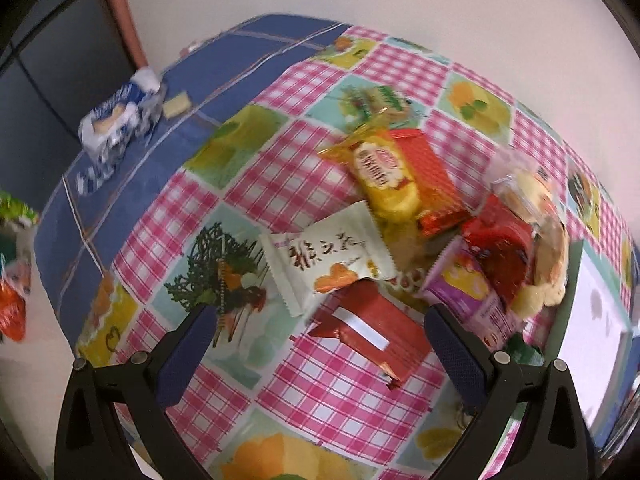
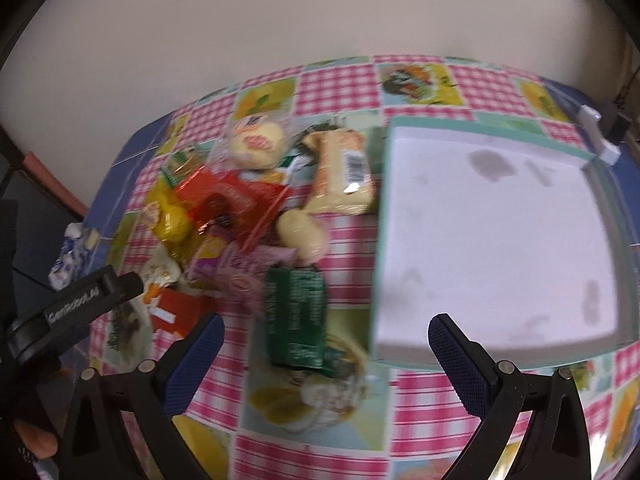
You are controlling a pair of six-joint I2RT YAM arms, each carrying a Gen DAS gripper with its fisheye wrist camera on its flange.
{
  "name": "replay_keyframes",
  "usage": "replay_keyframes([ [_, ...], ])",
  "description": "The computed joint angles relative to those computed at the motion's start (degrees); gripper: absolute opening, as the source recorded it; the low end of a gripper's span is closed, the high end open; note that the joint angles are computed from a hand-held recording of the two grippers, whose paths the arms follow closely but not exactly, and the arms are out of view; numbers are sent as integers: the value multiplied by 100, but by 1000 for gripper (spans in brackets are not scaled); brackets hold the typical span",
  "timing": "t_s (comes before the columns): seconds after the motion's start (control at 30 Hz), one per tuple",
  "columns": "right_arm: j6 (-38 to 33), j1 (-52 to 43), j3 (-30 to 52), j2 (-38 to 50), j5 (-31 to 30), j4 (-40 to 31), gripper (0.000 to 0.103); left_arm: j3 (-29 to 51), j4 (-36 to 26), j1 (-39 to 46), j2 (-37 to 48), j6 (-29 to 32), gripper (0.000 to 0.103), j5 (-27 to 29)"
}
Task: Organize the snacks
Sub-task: 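Grasp the red wafer pack with the left tool while the right tool grasps the green packet, then carry both packs over the white tray and open both tools to release them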
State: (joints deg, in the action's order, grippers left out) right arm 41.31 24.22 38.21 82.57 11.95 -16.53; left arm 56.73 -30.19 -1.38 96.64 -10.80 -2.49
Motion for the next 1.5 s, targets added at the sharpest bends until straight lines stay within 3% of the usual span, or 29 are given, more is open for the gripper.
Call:
replay_keyframes([
  [0.3,-216,-1,299,616,-404,309,82,222,-251,110,554,-66,102,736],
  [0.43,-235,-91,380,900,-495,257,74,327,-314,54,844,-170,92,862],
  [0.57,-296,-184,447,1195,-652,307,74,418,-350,80,1150,-251,88,1130],
  [0.63,-335,-193,500,1320,-632,304,64,427,-276,120,1237,-299,87,1310],
  [0.8,-351,-306,527,1574,-755,361,59,271,48,96,1242,-371,76,1525],
  [1.03,-377,-181,664,1735,-530,304,55,624,59,-518,1539,-641,73,856],
  [1.1,-375,-163,679,1753,-505,300,53,704,87,-659,1618,-678,67,638],
  [1.17,-367,-158,682,1743,-467,290,47,764,89,-770,1639,-699,45,392],
  [1.2,-368,-174,661,1717,-485,312,47,779,25,-762,1606,-703,43,383],
  [1.5,-319,-211,444,1046,-470,320,44,900,-101,-750,1469,-774,41,708],
])
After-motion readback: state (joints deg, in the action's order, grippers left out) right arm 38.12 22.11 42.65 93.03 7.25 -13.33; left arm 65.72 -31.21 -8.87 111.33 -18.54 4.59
